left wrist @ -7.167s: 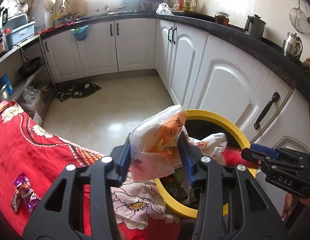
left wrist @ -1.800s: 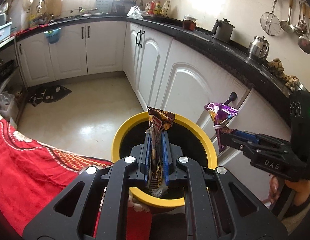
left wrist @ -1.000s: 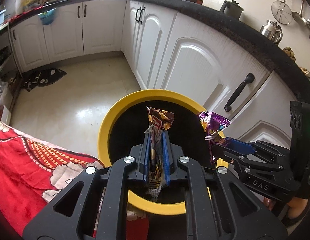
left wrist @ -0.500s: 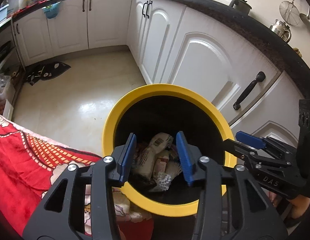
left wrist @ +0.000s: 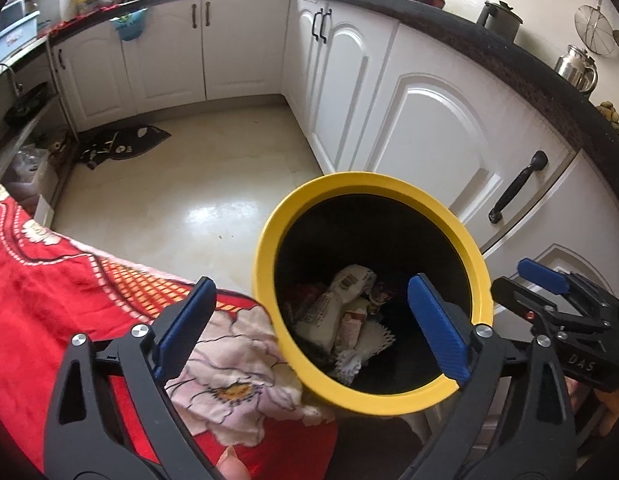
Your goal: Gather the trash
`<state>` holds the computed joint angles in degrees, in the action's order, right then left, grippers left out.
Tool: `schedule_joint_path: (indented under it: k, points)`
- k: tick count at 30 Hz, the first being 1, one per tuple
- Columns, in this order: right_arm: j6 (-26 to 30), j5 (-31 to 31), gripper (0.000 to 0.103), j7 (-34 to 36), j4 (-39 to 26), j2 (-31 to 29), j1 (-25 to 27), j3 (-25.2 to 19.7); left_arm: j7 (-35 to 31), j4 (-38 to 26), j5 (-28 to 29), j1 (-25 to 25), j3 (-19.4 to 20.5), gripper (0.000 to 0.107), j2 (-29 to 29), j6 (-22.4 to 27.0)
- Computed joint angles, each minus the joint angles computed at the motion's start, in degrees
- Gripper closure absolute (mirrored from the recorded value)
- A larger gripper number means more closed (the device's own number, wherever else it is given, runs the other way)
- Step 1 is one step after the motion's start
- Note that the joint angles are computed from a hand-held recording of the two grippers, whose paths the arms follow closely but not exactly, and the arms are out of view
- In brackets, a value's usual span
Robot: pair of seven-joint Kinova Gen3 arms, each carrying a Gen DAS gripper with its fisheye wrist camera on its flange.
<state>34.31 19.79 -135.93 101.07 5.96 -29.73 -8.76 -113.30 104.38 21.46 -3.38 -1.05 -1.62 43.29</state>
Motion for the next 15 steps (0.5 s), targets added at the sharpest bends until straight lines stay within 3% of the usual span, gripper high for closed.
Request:
schedule_joint_path:
  k: [6,15]
  points:
    - [0.7,4.6,0.019,-4.9,1.1,-2.3,-1.4,-0.9,0.5,0.5,-0.8,-0.3,-1.1,0.015,-2.8,0.8]
    - [3.2,9.3,0.013,-9.7,1.4,-4.9,-2.1,-3.8,0.9,2.1,-1.4,-0.6,-3.3,0.015,-8.1,1.7]
